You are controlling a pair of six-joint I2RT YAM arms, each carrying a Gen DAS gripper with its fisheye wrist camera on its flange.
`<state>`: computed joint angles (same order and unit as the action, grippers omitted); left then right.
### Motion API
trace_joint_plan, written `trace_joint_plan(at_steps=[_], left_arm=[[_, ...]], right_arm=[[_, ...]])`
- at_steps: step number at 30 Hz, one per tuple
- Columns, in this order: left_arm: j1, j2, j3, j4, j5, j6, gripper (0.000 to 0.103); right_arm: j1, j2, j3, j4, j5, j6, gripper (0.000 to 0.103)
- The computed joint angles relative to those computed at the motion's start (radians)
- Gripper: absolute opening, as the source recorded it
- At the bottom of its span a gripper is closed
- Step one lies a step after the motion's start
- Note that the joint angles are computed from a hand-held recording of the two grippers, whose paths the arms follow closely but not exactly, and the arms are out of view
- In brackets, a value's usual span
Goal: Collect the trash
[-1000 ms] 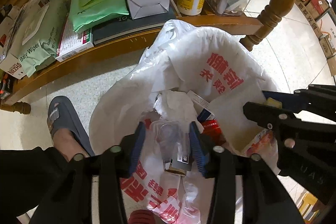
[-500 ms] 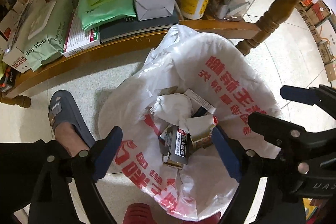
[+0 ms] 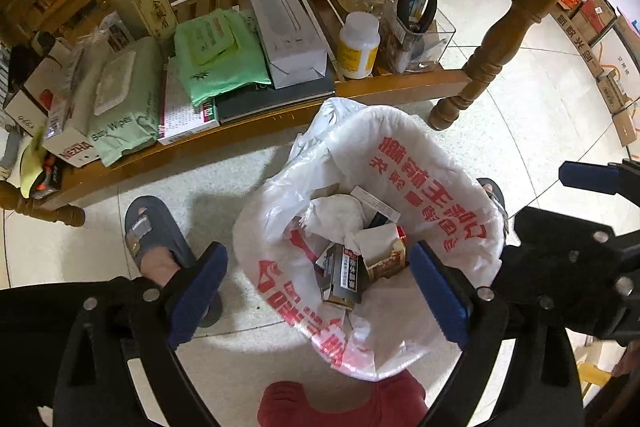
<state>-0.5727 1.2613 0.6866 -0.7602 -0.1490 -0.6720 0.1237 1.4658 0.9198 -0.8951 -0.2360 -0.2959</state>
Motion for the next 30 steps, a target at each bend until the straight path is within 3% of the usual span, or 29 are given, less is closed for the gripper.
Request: trace_joint_plan(at_steps=[9,15,25,30], left_arm=[[0.045,-0.203,0.141,-0.262,-0.04,-0.02,0.093],[0.13,-0.293,0.319,-0.444,-0.06,0.01,0.095],[0.47,-0.187,0.76,-0.555,-0.081,0.276,0.095],[0.563,-0.126,0.921,-0.598,-0.055,0.338,0.095]], right_arm=[[-0.002,-0.123,0.197,-0.279,-0.04,-0.01,0.089],[0.06,-0.161,0.457,-0.424,-0.068,0.048,0.09],[0.249,-0.048,0.926,-0.441,0.007,0.239,0.096],[0.334,0.033,1.081,-0.448,0.057,0.312,0.096]])
